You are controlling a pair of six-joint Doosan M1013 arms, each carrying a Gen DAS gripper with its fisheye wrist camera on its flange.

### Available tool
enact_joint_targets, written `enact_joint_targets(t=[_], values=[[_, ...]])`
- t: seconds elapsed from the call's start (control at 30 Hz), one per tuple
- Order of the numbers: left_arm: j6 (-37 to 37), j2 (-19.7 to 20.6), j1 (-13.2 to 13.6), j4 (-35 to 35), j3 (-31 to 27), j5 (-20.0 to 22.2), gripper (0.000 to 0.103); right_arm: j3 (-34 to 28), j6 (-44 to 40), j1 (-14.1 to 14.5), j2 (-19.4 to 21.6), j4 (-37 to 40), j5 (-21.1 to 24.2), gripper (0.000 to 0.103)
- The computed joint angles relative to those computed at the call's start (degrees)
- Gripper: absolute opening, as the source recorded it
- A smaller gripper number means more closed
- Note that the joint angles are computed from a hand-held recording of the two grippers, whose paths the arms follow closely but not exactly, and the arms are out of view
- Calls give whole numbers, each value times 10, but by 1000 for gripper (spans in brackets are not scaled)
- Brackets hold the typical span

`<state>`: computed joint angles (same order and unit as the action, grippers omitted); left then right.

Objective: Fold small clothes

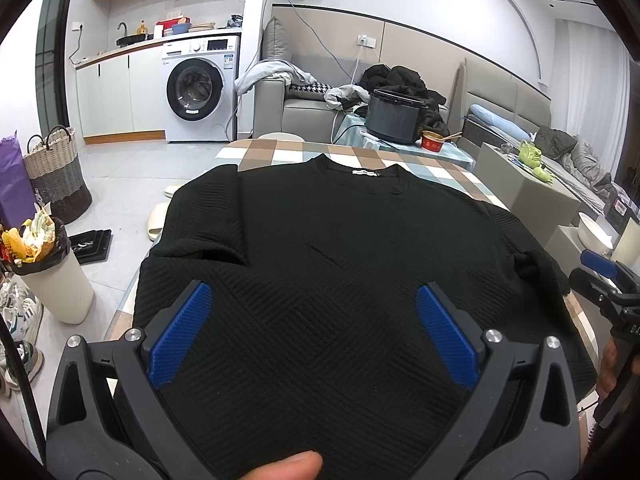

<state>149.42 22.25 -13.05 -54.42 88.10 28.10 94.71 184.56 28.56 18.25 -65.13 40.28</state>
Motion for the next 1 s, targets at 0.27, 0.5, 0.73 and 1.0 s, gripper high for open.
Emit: enact_joint_targets(t=[0.27,0.5,0.73,1.0], values=[[13,-1,-1,-4,2,0,102,-4,-13,-3,5,24,6,103],[6,7,-1,6,-3,1,102,-9,-22,-3,8,25,18,103],[-8,22,3,11,-18,13,102,-4,-3,-6,4,20,4,103],[-71,43,10,55,-46,4,102,-4,-21,-12,4,45,5,103]])
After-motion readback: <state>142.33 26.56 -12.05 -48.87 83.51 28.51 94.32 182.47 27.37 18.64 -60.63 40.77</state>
